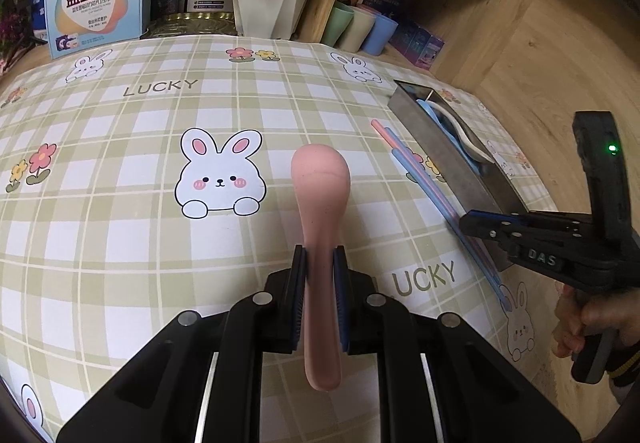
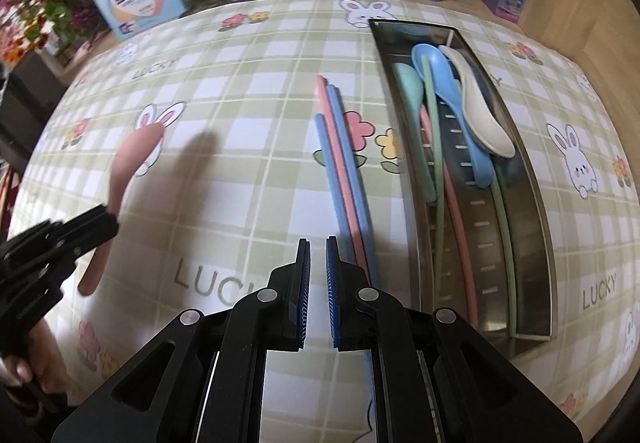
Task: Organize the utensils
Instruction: 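Lift the pink spoon with the left tool while the right tool approaches the pink and blue chopsticks, then lower the right tool onto a blue chopstick and grasp it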
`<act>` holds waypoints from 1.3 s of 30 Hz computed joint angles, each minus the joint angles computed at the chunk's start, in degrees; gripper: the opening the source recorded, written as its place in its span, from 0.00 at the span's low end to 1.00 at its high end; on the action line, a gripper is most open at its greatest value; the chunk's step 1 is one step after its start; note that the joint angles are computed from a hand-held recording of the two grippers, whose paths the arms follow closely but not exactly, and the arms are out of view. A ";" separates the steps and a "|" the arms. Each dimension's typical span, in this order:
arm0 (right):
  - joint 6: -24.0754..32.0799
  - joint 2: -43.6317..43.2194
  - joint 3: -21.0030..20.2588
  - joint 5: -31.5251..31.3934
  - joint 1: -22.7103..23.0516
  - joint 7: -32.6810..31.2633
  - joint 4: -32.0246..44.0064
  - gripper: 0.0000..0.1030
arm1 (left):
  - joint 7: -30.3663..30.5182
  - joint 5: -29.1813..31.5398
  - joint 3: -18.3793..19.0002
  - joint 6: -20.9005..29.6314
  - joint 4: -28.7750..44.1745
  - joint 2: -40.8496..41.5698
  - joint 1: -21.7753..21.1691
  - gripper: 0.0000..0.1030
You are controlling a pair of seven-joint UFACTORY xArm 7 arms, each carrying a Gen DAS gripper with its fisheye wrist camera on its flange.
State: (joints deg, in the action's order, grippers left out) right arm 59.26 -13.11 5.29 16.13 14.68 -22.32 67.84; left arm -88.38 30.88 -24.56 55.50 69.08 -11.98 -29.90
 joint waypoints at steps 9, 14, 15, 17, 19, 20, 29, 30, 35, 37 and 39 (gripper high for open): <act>-3.89 1.54 2.03 -5.27 -0.13 10.97 -0.20 0.10 | -2.16 -0.61 -0.29 -4.04 -4.74 -4.24 1.85 0.13; -4.54 1.91 2.22 -7.48 -0.08 15.13 -0.56 0.10 | -2.80 -1.23 -1.06 -5.29 -6.13 -5.70 3.25 0.13; -4.74 1.92 2.34 -8.25 -0.14 16.05 -0.68 0.11 | -2.84 -1.40 -1.23 -5.39 -6.25 -5.82 3.47 0.13; -4.92 1.98 2.37 -9.01 -0.17 17.53 -0.75 0.14 | -3.01 -1.72 -1.49 -5.66 -6.50 -6.04 3.85 0.13; -5.50 1.84 2.33 -9.52 -0.26 19.07 -0.98 0.25 | -2.72 -1.98 -1.55 -5.91 -6.74 -6.34 4.16 0.13; -5.67 1.75 2.23 -9.42 -0.22 19.43 -1.12 0.30 | -2.70 -1.91 -1.73 -5.91 -6.66 -6.37 4.35 0.13; -4.89 2.67 2.16 -9.21 0.18 20.74 -0.16 0.34 | -2.57 -2.19 -2.36 -5.99 -6.63 -6.59 5.01 0.13; -4.63 2.93 2.26 -9.53 0.20 20.95 0.16 0.34 | -2.71 -2.14 -2.46 -5.95 -6.61 -6.55 5.08 0.13; -2.96 4.88 2.84 -11.27 0.56 21.79 2.42 0.35 | -3.04 -2.13 -2.62 -6.02 -6.63 -6.63 5.16 0.13; -2.24 5.95 3.21 -12.46 0.82 22.38 3.66 0.37 | -3.23 -2.16 -2.67 -6.07 -6.75 -6.79 5.16 0.13; -2.05 6.64 3.33 -12.95 1.07 22.58 4.39 0.38 | -3.36 -2.23 -2.65 -6.28 -6.95 -6.99 5.21 0.13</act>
State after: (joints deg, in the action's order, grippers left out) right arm 57.21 -6.47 8.62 3.17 15.76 0.26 72.22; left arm -91.74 28.65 -27.21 49.22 62.13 -18.97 -24.70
